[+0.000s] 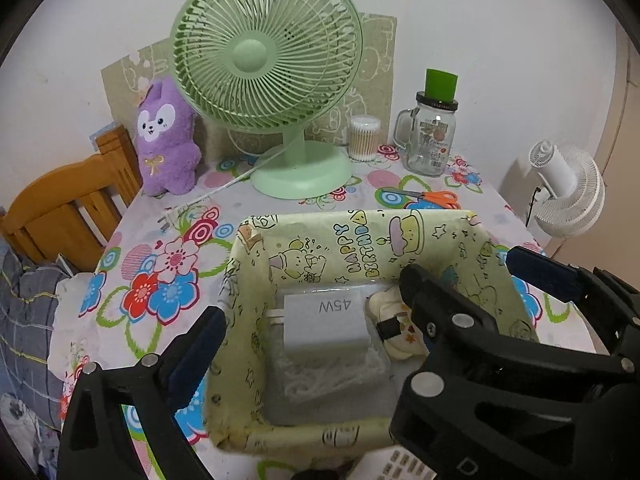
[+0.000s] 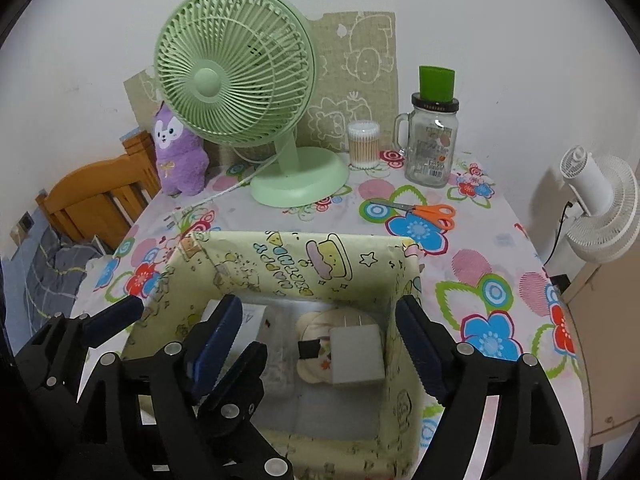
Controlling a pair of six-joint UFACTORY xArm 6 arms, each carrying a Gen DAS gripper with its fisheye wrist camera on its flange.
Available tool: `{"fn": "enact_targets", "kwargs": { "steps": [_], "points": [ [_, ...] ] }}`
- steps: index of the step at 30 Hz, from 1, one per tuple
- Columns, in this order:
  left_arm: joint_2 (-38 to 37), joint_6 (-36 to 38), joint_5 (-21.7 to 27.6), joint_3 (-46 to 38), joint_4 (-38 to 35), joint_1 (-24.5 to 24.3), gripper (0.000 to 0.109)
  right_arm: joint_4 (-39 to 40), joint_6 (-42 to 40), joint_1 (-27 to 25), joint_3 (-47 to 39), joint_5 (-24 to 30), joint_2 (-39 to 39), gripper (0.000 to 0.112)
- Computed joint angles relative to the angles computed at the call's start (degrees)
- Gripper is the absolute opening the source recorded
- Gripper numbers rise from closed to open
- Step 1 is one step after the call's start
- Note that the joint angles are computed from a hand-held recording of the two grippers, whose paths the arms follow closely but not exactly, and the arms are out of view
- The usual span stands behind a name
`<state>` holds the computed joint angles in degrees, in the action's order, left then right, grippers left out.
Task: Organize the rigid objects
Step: 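Lower the larger charger into the basket and open the left gripper while the right releases MINGYI charger, then withdraw both open grippers from the basket toward the remaining items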
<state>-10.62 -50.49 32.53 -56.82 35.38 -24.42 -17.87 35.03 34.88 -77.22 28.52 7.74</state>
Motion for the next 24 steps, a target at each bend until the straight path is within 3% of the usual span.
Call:
{"fn": "enact_targets", "kwargs": {
  "steps": [24],
  "points": [
    [-12.8, -7.6, 4.8, 7.7, 7.3, -6.4, 0.103, -13.7, 11.3, 3.7, 10.5, 1.7, -13.6, 0.095]
  ]
}}
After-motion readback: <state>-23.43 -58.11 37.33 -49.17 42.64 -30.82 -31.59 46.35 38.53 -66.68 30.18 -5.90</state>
